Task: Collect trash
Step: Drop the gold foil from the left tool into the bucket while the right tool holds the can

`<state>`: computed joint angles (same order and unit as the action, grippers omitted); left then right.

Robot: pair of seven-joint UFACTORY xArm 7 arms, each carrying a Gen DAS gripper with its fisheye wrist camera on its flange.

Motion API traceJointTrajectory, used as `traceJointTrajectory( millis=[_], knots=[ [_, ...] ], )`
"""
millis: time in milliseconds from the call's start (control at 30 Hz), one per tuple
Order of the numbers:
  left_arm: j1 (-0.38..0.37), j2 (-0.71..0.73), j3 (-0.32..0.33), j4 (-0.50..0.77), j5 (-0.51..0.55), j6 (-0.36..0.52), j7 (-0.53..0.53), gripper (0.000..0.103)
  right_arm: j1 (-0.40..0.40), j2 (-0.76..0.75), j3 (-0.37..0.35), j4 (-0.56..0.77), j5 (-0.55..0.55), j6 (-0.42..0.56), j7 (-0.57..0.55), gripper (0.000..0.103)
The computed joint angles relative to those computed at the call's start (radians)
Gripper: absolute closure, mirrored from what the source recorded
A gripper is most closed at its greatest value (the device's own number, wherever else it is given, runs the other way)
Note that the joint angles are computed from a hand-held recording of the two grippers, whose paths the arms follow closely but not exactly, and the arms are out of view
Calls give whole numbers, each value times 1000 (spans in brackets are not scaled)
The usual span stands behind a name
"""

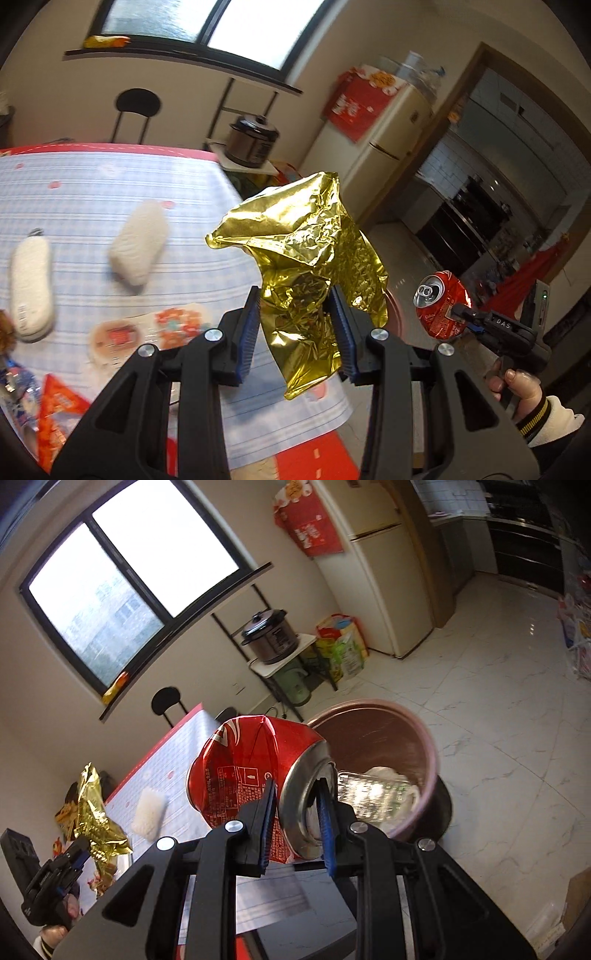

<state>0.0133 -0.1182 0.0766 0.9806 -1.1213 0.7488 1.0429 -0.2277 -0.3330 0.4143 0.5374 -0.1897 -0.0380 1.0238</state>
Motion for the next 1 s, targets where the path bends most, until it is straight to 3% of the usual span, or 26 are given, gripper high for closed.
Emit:
traceJointTrajectory(
  millis=[133, 433, 467, 500, 567, 600, 800, 1000],
  knots=[
    [-51, 85, -62, 60, 19, -27, -28, 63, 32, -73, -74, -82, 30, 7, -17, 81],
    [-130, 299, -200, 269, 88, -85, -113, 63, 51, -243, -153, -244, 98, 51, -47, 81],
    [-132, 317, -213, 292, 90, -85, -116, 59, 55, -259, -163, -256, 102, 56, -53, 81],
    [-135, 334, -226, 314, 91, -84, -118, 42, 56, -268, -171, -263, 106, 61, -60, 81],
    [-138, 349, -250, 337, 73, -112, -102, 24, 62, -298, -184, -281, 114, 74, -69, 81],
    [-138, 347, -259, 340, 57, -127, -88, 23, 63, -308, -185, -286, 117, 78, -70, 81],
    [-119, 282, -247, 291, 35, -143, -78, 13, 51, -282, -184, -276, 124, 59, -87, 81],
    [-96, 154, -176, 163, 10, -210, -71, 6, 25, -135, -164, -186, 104, 15, -141, 81]
  ],
)
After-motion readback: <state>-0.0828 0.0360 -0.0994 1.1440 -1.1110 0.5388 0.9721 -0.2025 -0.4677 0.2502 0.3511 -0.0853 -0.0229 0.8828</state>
